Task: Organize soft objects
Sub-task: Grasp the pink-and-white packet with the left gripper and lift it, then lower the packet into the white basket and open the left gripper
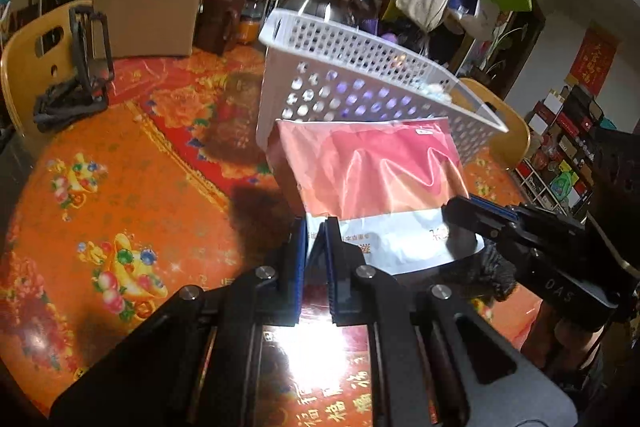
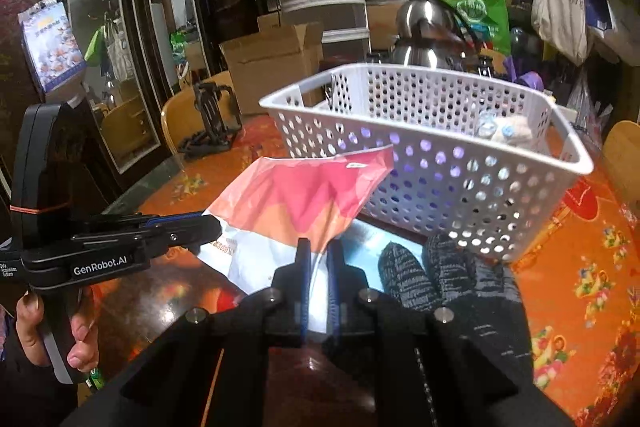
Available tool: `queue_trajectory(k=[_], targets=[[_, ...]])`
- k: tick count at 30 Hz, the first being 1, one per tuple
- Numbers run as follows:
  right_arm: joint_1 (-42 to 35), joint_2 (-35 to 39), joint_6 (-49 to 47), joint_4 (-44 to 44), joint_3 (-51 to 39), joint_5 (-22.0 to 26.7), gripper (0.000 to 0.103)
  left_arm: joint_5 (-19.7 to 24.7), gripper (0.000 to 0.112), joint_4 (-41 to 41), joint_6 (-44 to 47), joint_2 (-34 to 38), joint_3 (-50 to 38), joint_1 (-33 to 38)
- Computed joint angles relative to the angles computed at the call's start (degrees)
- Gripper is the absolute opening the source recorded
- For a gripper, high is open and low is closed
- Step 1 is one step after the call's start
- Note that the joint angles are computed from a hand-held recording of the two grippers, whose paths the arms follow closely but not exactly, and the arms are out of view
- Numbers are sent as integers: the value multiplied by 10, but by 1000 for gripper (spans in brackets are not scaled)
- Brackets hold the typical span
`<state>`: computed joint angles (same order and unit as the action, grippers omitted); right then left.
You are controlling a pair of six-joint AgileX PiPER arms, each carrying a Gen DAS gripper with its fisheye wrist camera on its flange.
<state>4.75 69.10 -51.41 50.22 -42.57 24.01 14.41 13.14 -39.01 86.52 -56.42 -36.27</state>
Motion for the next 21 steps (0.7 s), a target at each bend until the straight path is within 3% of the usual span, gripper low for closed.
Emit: queue_trajectory(k=[5, 9, 16, 21], targets=[[-10, -43, 25, -23, -10, 24, 6, 26, 8, 95, -92, -48, -1, -29], [-23, -61, 45, -42, -29, 46, 6, 53, 8, 111, -102, -57, -30, -42], [-62, -54, 52, -50, -91, 88, 6, 110, 8, 91, -61, -36, -128, -50], [-83, -3, 65, -58, -172, 113, 6, 159, 8, 55, 1, 18, -246, -38]])
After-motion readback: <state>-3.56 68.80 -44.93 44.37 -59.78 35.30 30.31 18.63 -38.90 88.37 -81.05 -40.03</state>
